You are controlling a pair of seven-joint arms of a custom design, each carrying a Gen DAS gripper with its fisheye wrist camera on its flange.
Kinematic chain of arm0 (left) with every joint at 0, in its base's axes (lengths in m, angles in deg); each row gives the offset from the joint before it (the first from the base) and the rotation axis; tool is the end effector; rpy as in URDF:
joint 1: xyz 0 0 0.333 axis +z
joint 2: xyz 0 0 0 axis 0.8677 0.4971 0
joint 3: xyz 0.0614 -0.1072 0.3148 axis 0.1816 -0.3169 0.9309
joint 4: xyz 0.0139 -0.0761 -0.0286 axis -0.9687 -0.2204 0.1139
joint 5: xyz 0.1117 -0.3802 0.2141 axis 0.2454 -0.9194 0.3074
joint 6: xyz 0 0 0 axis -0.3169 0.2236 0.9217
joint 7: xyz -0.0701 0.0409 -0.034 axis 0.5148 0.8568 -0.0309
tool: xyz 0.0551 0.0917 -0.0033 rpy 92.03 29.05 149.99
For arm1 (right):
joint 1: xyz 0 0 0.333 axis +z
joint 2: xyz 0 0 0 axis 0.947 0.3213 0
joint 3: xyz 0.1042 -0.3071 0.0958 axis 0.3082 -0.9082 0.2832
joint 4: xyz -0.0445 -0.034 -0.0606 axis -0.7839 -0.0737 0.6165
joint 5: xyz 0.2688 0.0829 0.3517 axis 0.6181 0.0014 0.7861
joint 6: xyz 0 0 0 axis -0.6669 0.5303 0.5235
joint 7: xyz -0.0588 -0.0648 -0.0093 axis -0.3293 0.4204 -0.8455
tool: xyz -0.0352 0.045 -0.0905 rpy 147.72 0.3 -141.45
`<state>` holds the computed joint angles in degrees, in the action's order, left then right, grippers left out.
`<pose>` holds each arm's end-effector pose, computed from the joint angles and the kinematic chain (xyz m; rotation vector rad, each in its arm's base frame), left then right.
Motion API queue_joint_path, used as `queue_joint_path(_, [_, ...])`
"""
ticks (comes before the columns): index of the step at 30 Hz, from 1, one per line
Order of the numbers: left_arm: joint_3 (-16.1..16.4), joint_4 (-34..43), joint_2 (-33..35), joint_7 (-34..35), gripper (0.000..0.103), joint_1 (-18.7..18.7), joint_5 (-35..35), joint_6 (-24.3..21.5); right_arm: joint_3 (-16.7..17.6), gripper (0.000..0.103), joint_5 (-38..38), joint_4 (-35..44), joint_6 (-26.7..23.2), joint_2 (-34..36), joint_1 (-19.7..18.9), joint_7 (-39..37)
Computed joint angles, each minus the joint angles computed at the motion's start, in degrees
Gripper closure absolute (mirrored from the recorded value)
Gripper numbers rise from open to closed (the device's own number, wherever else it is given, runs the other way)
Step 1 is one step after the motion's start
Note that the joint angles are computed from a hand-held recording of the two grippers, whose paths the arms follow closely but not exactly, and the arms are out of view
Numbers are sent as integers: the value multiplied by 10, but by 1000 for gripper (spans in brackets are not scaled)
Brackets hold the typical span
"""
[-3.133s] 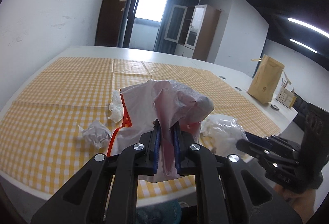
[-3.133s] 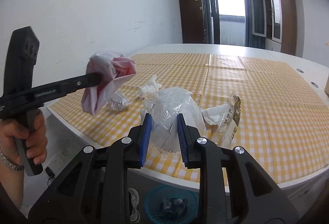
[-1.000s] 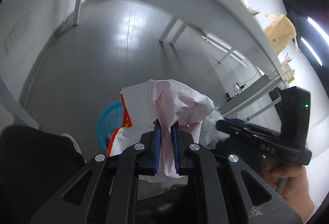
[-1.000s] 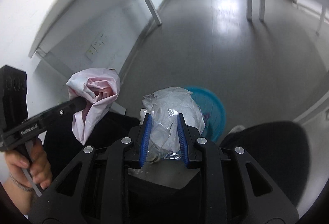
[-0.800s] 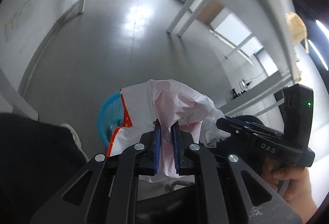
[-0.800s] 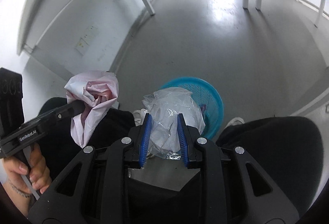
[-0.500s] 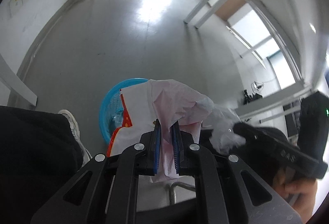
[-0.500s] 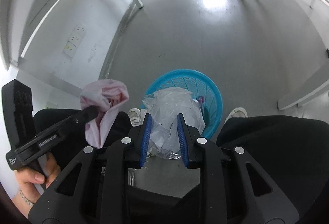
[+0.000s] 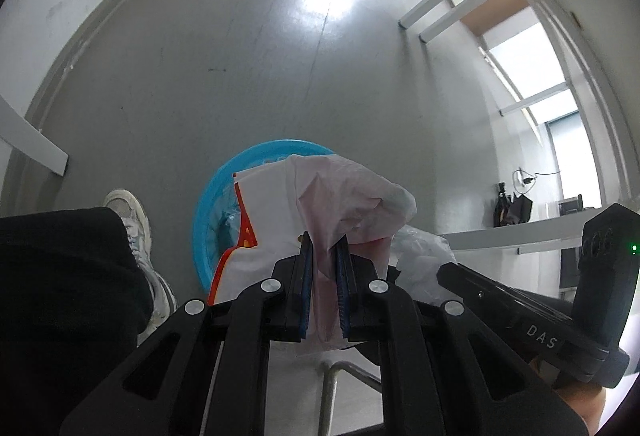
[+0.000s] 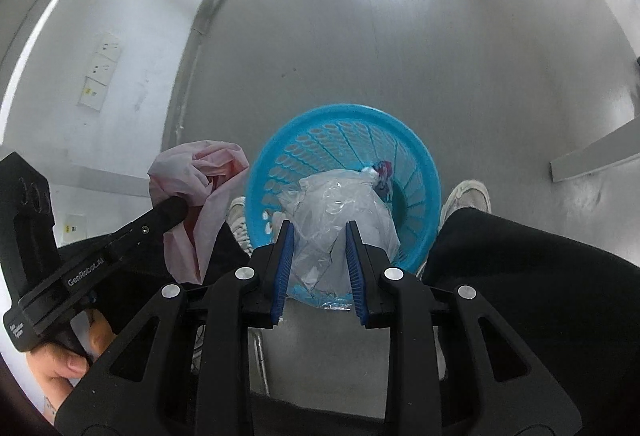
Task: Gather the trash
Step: 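Carry the white bag and clear bag down over the wastebasket with both grippers, then open the left gripper while the right opens, dropping both bags into the basket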
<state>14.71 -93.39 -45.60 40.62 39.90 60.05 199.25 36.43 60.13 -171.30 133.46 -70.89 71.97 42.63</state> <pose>0.4494 -0.1945 0.4721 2.6987 -1.3063 0.8291 0.6265 0.0030 0.4994 -2.3839 1.4609 0.3430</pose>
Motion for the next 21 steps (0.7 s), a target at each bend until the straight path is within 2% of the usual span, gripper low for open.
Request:
queue_joint_path(6, [14,20,48,25,93,-1,-42,-2,5,78,-24,23,5,43,11,32])
queue_joint_path(18, [8,28,97,82,93,11,-148,21,5,76,-54,44,-6,83,22,79])
queue_joint_path(19, [9,31,102,91,89,9,-163,23,5,75,-53,46,-6,85,23,83])
queue_joint_path(21, [5,30,107,94,71,12,-180,29,4,73,-62,47,-6,89,25,86])
